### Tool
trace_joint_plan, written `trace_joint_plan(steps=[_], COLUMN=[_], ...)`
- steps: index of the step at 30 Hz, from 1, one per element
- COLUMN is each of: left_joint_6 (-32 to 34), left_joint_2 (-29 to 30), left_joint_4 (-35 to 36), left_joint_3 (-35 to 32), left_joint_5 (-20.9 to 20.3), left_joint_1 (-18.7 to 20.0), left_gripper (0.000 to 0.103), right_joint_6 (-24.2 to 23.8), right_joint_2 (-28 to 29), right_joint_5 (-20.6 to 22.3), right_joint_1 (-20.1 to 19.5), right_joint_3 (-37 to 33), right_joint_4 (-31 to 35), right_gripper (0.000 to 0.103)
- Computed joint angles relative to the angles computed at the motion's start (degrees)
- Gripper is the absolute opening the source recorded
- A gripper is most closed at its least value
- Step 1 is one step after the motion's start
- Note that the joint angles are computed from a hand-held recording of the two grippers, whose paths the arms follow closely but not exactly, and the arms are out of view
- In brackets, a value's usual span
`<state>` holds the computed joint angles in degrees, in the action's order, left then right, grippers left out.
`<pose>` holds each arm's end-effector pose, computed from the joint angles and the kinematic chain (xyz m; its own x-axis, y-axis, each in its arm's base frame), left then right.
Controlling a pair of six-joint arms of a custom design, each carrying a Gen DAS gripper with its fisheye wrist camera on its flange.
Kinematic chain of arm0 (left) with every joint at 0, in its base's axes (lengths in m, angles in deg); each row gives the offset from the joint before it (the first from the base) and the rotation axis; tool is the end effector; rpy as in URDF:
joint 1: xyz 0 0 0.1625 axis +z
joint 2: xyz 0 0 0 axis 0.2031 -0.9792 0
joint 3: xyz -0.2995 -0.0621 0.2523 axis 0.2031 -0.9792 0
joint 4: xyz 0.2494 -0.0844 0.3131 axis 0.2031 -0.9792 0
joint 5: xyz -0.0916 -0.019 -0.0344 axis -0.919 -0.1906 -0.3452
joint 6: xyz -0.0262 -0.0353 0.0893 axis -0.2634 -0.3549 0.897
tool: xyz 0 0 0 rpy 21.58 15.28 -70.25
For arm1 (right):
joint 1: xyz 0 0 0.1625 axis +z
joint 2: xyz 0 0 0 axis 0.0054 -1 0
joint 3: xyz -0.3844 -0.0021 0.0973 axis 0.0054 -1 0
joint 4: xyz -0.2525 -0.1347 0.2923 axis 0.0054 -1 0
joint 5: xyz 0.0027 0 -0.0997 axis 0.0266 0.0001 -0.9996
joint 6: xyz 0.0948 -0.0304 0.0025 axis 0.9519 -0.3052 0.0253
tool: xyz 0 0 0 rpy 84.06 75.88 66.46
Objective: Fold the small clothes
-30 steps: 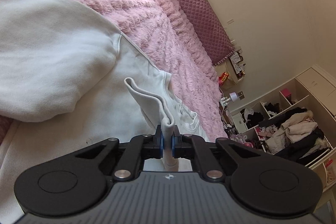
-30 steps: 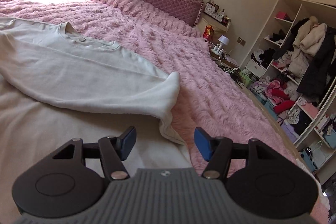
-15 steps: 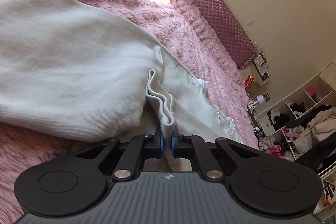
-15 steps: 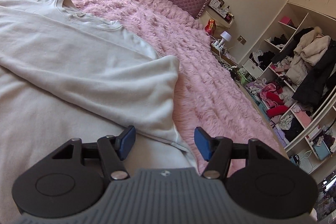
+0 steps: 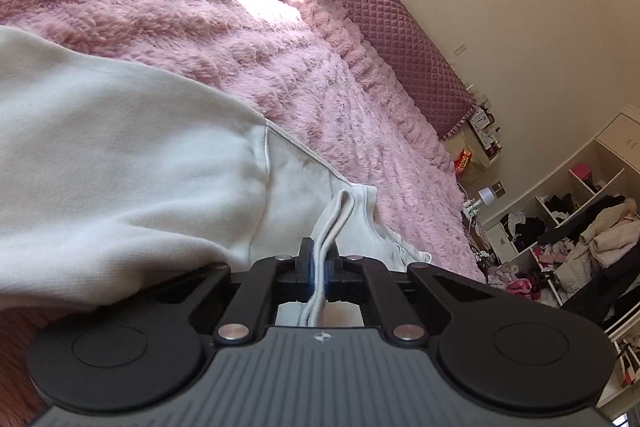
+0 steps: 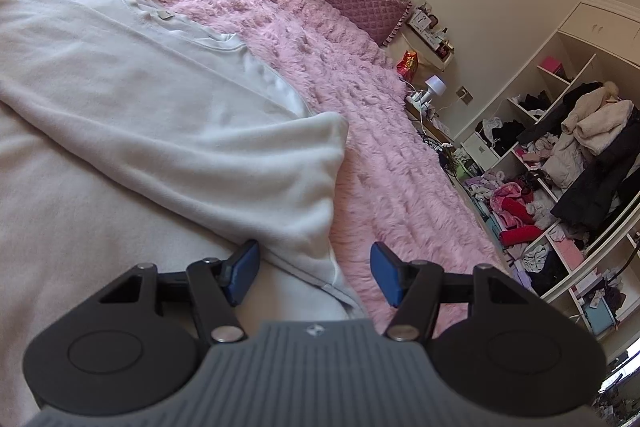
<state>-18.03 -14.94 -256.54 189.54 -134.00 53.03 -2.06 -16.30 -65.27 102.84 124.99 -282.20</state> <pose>-0.0961 -0.6290 0.2413 -0.9914 -0.1290 0.0228 -0.0741 0.4084 -0.9098 0.1994 -0.5884 0.1196 -0.1340 -0.0226 0.9907 -0.8167 0.5687 -0.0975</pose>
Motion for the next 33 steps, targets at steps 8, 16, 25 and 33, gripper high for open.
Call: trace_joint_plan(steps=[8,16,25,33], left_joint_6=[1.1,-6.0,-1.8,-9.8], left_joint_2=[1.5,-2.1,-13.4,-30.2], left_joint_4=[-5.8,1.1,-2.0,1.5], left_joint_3=[2.0,3.4,13.9,29.8], left_joint_5=[12.4,7.2,15.5,34.3], left_joint_1=[-2.5,-0.4,-7.4,-16.1], left_gripper=[0.004,0.021,0.064,0.066], right_joint_6=[0.6,1.8,8.8,17.6], right_joint_2=[-0.3,-1.2,-5.3,-5.7], right_joint_5=[-0.3,-2.3,1.2,5.7], right_joint_1=[0.0,1.4,6.0,11.1], right_joint_3=[-0.1,0.4,7.1,10.3], right_joint_4=[0.8,2.2,6.5,12.8], right_gripper=[0.058,0.058,0.066,0.066])
